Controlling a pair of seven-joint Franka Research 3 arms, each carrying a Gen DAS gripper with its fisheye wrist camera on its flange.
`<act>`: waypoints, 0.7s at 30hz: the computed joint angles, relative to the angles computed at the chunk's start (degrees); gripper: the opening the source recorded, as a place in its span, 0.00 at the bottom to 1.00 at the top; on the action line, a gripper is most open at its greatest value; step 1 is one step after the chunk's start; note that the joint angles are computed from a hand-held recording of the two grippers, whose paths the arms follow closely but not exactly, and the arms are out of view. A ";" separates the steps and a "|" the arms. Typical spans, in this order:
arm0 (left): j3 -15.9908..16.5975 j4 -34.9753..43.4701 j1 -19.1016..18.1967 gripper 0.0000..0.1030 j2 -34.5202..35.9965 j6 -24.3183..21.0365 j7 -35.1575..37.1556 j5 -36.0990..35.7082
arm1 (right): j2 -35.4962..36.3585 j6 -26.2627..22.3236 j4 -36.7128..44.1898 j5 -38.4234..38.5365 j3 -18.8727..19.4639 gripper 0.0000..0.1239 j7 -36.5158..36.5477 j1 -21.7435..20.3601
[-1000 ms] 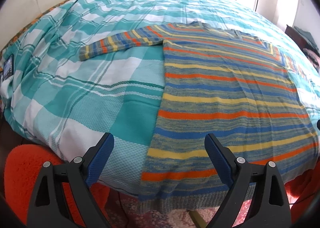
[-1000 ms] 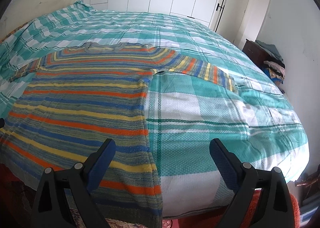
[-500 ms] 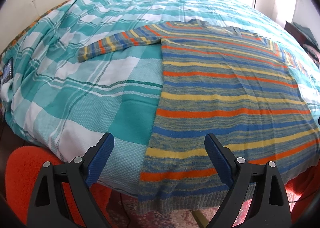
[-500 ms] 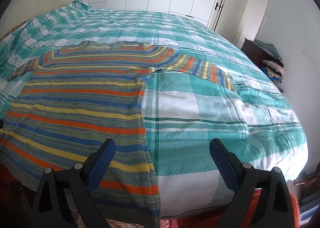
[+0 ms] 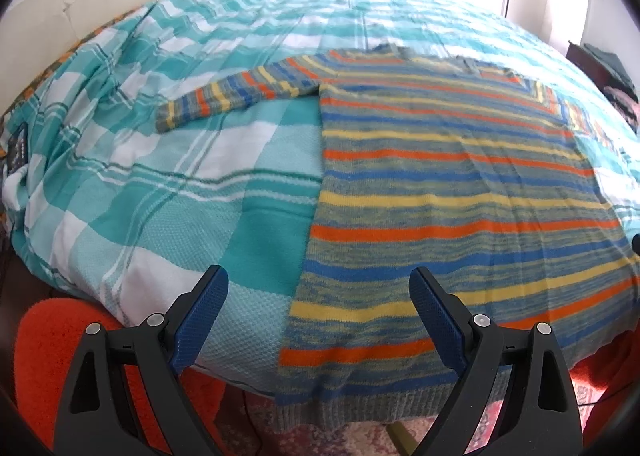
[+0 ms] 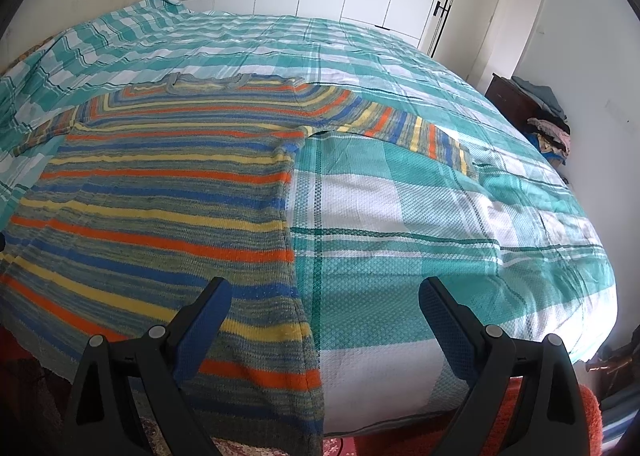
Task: Fold small clothes
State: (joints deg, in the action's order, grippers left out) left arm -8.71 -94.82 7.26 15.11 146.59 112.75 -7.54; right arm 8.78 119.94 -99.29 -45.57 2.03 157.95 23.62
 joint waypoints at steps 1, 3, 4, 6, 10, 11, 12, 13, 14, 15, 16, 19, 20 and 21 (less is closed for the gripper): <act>-0.18 -0.56 0.17 0.90 -0.38 0.99 0.56 -0.42 | -0.13 0.42 -0.18 0.29 -0.01 0.76 -0.02 -0.10; -0.10 -1.47 0.11 0.92 -0.97 2.69 0.94 -0.25 | -1.50 3.73 -1.79 1.79 -0.19 0.76 0.43 -0.92; 0.05 -1.64 0.01 0.92 -1.04 3.17 0.74 0.09 | -2.37 5.84 -2.82 2.54 -0.31 0.76 0.76 -1.52; 0.13 -1.30 0.02 0.92 -0.81 3.10 0.37 0.14 | -4.90 11.74 -5.68 4.62 -0.96 0.76 1.34 -3.71; 0.54 0.13 -0.20 0.92 0.22 2.58 -1.70 1.23 | -8.24 18.14 -8.68 7.65 -3.28 0.76 1.00 -9.90; 0.68 0.62 -0.28 0.92 0.55 2.19 -2.50 1.65 | -8.70 19.28 -9.15 8.35 -3.62 0.76 1.07 -11.39; 0.81 1.22 -0.33 0.92 0.93 1.65 -3.35 2.02 | -9.42 21.53 -10.17 9.93 -4.76 0.76 1.21 -13.65; 0.87 1.81 -0.33 0.92 1.33 1.09 -4.09 2.29 | -9.55 22.95 -10.60 12.29 -5.55 0.76 0.54 -15.64; 1.02 2.68 -0.42 0.92 1.90 0.30 -5.11 2.74 | -9.45 24.54 -11.16 15.86 -6.43 0.76 -0.91 -17.65; 1.14 3.29 -0.54 0.92 2.33 -0.18 -6.00 3.31 | -9.30 26.81 -12.07 20.52 -7.24 0.76 -3.17 -19.49; 1.48 4.19 -0.82 0.92 2.97 -0.74 -7.39 4.31 | -8.81 28.95 -12.68 25.44 -7.91 0.76 -5.39 -21.17; 2.00 5.79 -1.27 0.92 4.19 -1.82 -10.39 6.81 | -6.65 34.82 -13.86 40.68 -8.99 0.66 -11.65 -25.03; 2.12 6.41 -1.37 0.92 4.66 -2.32 -11.28 7.56 | -5.91 36.22 -13.83 43.83 -9.08 0.62 -12.88 -25.80; 2.10 6.77 -1.37 0.92 4.96 -2.63 -11.83 8.09 | -4.84 37.83 -13.53 48.71 -8.99 0.62 -15.99 -26.69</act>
State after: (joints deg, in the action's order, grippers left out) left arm -6.61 -88.05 5.89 20.07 143.96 100.92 0.55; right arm 3.95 157.77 -112.81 3.14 -6.96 141.96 -3.07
